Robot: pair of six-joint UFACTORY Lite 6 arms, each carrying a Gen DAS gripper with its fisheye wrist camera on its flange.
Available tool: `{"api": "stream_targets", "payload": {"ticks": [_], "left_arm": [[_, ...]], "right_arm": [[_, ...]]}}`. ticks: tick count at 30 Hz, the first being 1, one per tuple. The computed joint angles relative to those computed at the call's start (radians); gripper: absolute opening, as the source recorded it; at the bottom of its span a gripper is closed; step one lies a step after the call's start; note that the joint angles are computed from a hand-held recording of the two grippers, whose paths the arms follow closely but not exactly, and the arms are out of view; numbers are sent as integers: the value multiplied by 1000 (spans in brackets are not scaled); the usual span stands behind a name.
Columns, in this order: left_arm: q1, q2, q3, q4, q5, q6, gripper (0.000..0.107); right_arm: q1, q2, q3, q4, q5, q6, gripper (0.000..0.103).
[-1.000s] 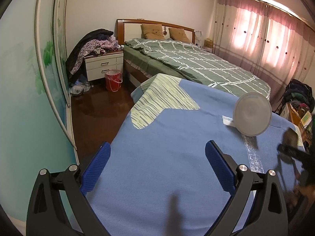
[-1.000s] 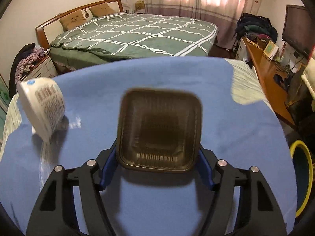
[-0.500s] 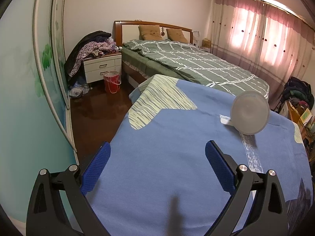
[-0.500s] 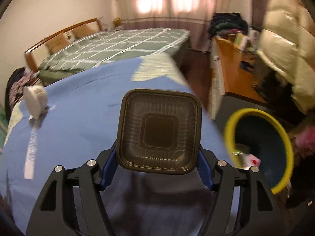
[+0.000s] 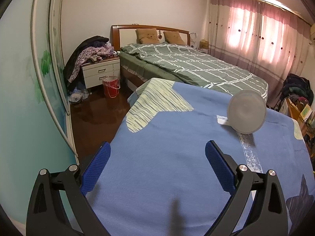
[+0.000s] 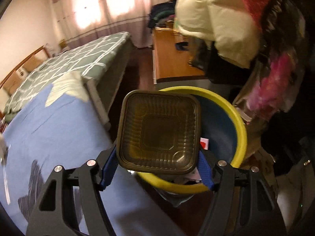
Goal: Collect trash
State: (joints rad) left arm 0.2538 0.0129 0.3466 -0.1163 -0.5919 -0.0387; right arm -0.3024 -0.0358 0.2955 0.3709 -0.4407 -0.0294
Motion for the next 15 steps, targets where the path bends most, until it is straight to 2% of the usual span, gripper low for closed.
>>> {"api": "stream_targets", "payload": {"ticks": [5, 7, 11, 15], "left_arm": [[-15, -7, -5, -25, -3, 25, 95], [-21, -8, -4, -34, -3, 36, 95], [-39, -14, -7, -51, 2, 57, 95], [-90, 25, 38, 17, 56, 17, 94]], "right_arm": [[-73, 62, 47, -74, 37, 81, 68], [-74, 59, 44, -76, 45, 100, 84], [-106, 62, 38, -158, 32, 170, 85], [-98, 42, 21, -172, 20, 180, 85]]}}
